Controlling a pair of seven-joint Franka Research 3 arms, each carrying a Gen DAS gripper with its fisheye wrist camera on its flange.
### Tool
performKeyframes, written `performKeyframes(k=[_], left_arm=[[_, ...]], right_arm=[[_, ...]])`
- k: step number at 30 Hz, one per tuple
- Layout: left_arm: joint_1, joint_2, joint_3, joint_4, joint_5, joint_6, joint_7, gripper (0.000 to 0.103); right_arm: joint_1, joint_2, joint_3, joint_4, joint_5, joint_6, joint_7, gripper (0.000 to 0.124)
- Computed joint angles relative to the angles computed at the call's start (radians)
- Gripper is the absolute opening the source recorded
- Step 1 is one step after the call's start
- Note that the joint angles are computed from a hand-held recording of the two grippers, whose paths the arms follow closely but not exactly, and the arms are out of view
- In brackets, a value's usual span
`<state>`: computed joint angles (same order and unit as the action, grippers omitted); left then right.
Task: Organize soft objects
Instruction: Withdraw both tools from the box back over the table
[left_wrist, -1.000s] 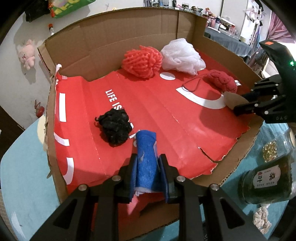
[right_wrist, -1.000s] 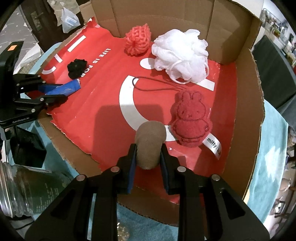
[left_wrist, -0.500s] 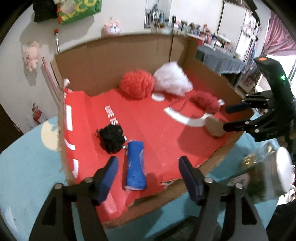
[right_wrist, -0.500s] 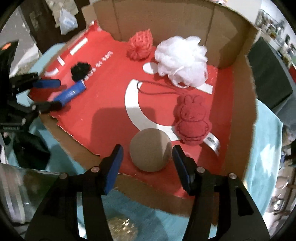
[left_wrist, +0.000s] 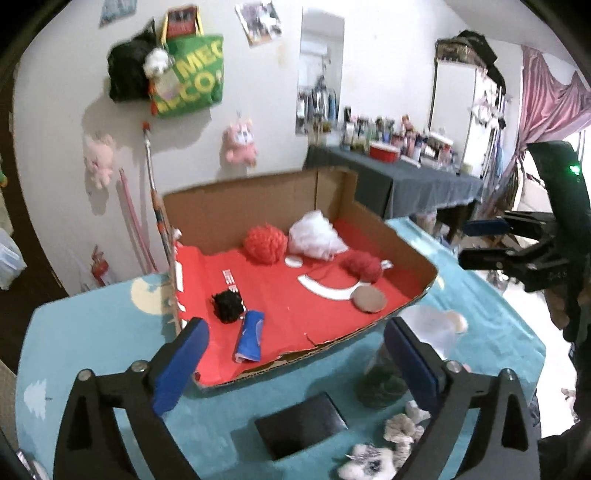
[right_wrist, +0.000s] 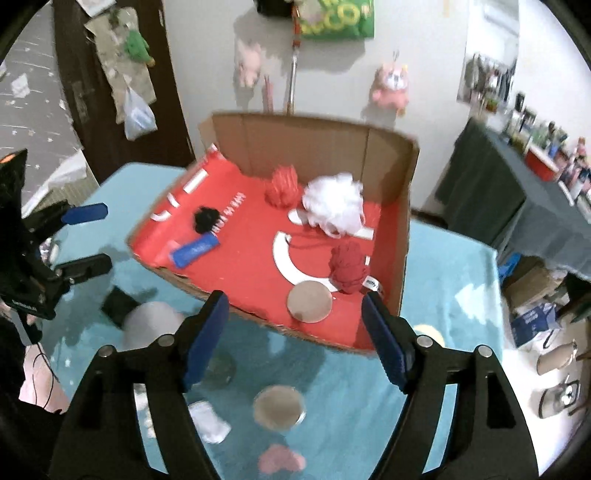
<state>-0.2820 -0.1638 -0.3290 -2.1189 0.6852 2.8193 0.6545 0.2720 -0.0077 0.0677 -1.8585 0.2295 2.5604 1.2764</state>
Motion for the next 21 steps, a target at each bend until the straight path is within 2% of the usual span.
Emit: performKeyframes(k=[2,5,7,10,14,18,19,21], left_arm=[[0.036,-0.044,-0.045,-0.023,0.135,-0.002,-0.146,0.101],[0.062,-0.1,-0.09,-0.058,0.258,0.015,-0.298,0.103],[0.071,-0.125,-0.112,-0.075,0.305,0.014,-0.374,0.103],[0.096,-0.166,-0.184,-0.09,0.436,-0.052,-0.527,0.103],[0.075,-0.207,-0.226,-0.124,0.553,-0.122,-0.709,0.103],[0.041,-0.221,-0.259,-0.157,0.636,-0.215,-0.863,0.103],[0.03,-0.219,-0.261,-0.165,0.652,-0.229,-0.892,0.103],[0.005,-0.216,-0.257,-0.179,0.664,-0.254,-0.935,0.103]], right_arm=[[0.007,-0.07,0.006,-0.08,0.014,0.066,-0.008,0.082],[0.037,-0.187,0.006,-0.219,0.029,0.171,-0.051,0.082],[0.025,-0.241,0.033,-0.292,0.021,0.24,-0.007,0.083],[-0.021,-0.322,0.093,-0.403,-0.07,0.352,0.083,0.087],[-0.077,-0.434,0.167,-0.559,-0.115,0.494,0.198,0.092],[-0.087,-0.499,0.197,-0.666,-0.104,0.582,0.253,0.092],[-0.103,-0.512,0.217,-0.691,-0.099,0.606,0.272,0.092],[-0.177,-0.546,0.304,-0.754,-0.083,0.669,0.332,0.092]])
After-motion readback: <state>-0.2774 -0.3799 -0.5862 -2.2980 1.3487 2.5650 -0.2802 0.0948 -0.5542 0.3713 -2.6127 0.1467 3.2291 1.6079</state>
